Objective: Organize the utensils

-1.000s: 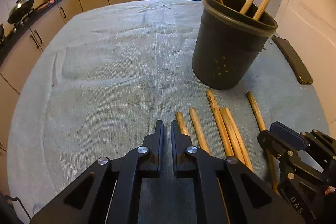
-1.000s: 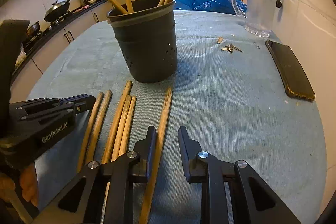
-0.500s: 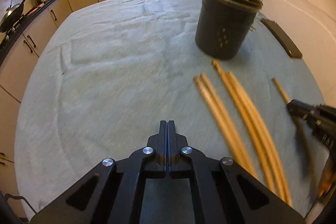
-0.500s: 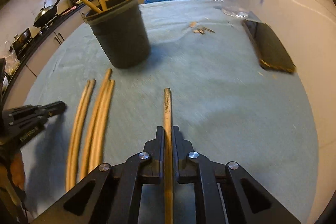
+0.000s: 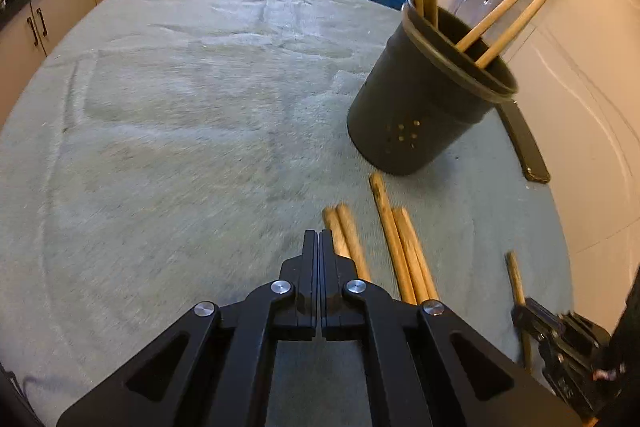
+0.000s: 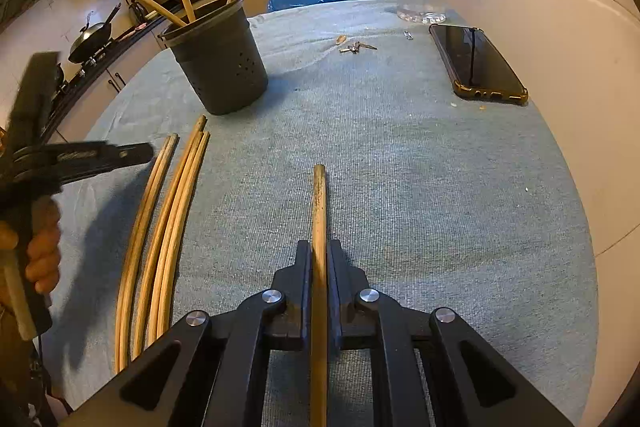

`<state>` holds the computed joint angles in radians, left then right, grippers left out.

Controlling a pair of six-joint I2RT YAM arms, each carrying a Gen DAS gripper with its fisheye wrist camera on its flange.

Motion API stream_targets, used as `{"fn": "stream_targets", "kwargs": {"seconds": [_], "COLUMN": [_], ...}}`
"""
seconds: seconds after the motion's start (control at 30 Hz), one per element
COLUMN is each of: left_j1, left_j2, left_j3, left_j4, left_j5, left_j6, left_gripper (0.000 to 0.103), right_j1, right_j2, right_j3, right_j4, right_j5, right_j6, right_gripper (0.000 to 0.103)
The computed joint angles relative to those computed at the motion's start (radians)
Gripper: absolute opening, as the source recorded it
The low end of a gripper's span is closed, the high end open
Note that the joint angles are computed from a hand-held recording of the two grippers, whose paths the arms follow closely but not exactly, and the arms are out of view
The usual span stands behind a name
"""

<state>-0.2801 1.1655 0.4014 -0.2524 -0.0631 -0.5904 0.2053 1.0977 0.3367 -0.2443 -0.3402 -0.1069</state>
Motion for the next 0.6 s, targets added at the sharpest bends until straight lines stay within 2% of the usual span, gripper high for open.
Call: {"fn": "stream_targets", "kwargs": {"seconds": [0.17, 0.3, 0.37, 0.53, 0.6], "left_j1": [-0.04, 0.057, 0.042, 0.028, -0.032], "left_j2": [0.08, 0.059, 0.079, 0.125, 0.152], "left_j3": [0.047, 0.034, 0.046, 0.059, 0.073], "left_j4": [0.009, 0.036, 0.033, 0.063, 0.043], "left_j5": [-0.054, 0.054, 0.029, 0.034, -0.024], "left_j6": [-0.002, 0.02, 0.034, 0.037, 0.016], "left_gripper": [0.0, 0.0, 0.0, 0.0, 0.0], "right_j1": [-0.045, -0.057, -0.06, -0.077, -0.079], "right_j2": [0.018, 0.022, 0.016, 0.031, 0.03], "right_j3": [0.0, -0.004, -0.011, -0.006, -0.005], "right_j4": [0.006, 0.017, 0.019, 0.022, 0.022], "right_j5": [-0.058, -0.082, -0.091, -0.117, -0.121], "right_j6": [-0.014, -0.014, -0.011, -0.019, -0.019], "right_gripper": [0.009, 0.009, 0.009, 0.009, 0.009]}}
